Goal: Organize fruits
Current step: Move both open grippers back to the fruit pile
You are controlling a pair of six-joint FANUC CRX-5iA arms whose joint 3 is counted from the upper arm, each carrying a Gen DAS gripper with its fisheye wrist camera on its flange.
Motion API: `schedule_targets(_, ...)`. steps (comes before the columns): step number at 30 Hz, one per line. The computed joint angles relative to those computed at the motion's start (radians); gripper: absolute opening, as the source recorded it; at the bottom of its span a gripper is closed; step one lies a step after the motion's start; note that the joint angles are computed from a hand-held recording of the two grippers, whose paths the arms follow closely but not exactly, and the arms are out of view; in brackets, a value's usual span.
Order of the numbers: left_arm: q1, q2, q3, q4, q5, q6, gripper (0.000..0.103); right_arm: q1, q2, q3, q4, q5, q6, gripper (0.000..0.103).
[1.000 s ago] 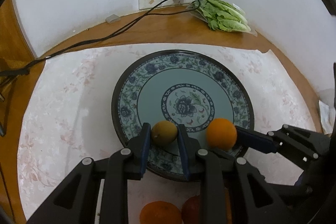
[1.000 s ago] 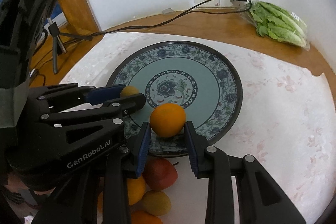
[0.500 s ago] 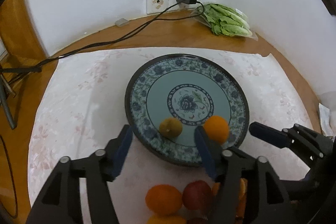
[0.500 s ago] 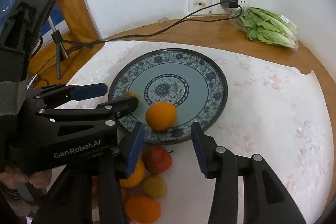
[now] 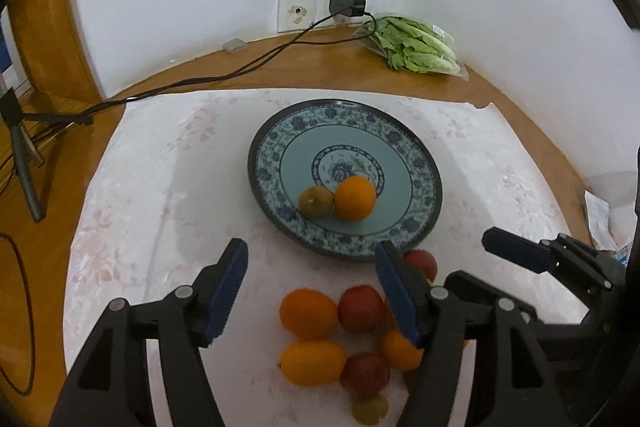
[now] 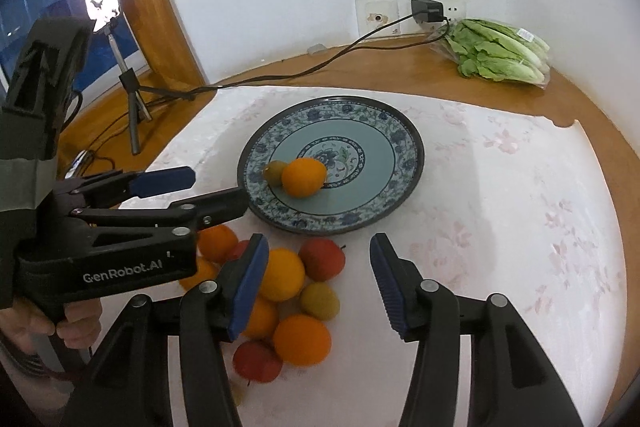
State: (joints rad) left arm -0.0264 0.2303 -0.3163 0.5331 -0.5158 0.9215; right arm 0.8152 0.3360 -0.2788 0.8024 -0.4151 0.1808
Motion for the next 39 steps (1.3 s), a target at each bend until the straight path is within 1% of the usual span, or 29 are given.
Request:
schedule_targets(2, 0.007, -0.018, -0.016, -0.003, -0.003, 0.004, 0.069, 0.004, -0.016, -0.019, 0.015, 0.005, -0.025, 0.054)
schedule_targets(7, 0.028, -0.061, -0.073, 0.036, -0.004, -0.021, 0.069, 0.016, -0.046, -0.061, 0.061, 0.004, -0.089, 0.054)
schedule_targets(13, 0.047, -0.085, -0.122, 0.059, -0.005, -0.024, 0.070, 0.033, -0.066, -0.091, 0.049, -0.005, -0.127, 0.054)
schedule_targets(19, 0.053, -0.081, -0.141, 0.063, -0.018, -0.010, 0.069, 0.041, -0.075, -0.120, 0.052, 0.002, -0.172, 0.054)
schedule_targets(23, 0.053, -0.080, -0.152, 0.078, -0.025, -0.024, 0.069, 0.044, -0.075, -0.130, 0.029, 0.026, -0.175, 0.054)
schedule_targets(26, 0.051, -0.074, -0.156, 0.092, -0.032, -0.039, 0.070, 0.040, -0.078, -0.143, 0.040, 0.051, -0.189, 0.054)
schedule_targets(27, 0.050, -0.077, -0.167, 0.114, -0.022, -0.053, 0.070, 0.038, -0.078, -0.146, 0.042, 0.059, -0.194, 0.054)
schedule_targets(34, 0.055, -0.078, -0.194, 0.181, -0.012, -0.089, 0.069, 0.026, -0.082, -0.171, 0.080, 0.101, -0.248, 0.054)
schedule_targets(36, 0.060, -0.078, -0.192, 0.165, -0.006, -0.066, 0.069, 0.020, -0.082, -0.180, 0.096, 0.117, -0.265, 0.054)
schedule_targets(39, 0.064, -0.081, -0.202, 0.183, 0.003, -0.085, 0.069, 0.012, -0.079, -0.188, 0.099, 0.151, -0.271, 0.053)
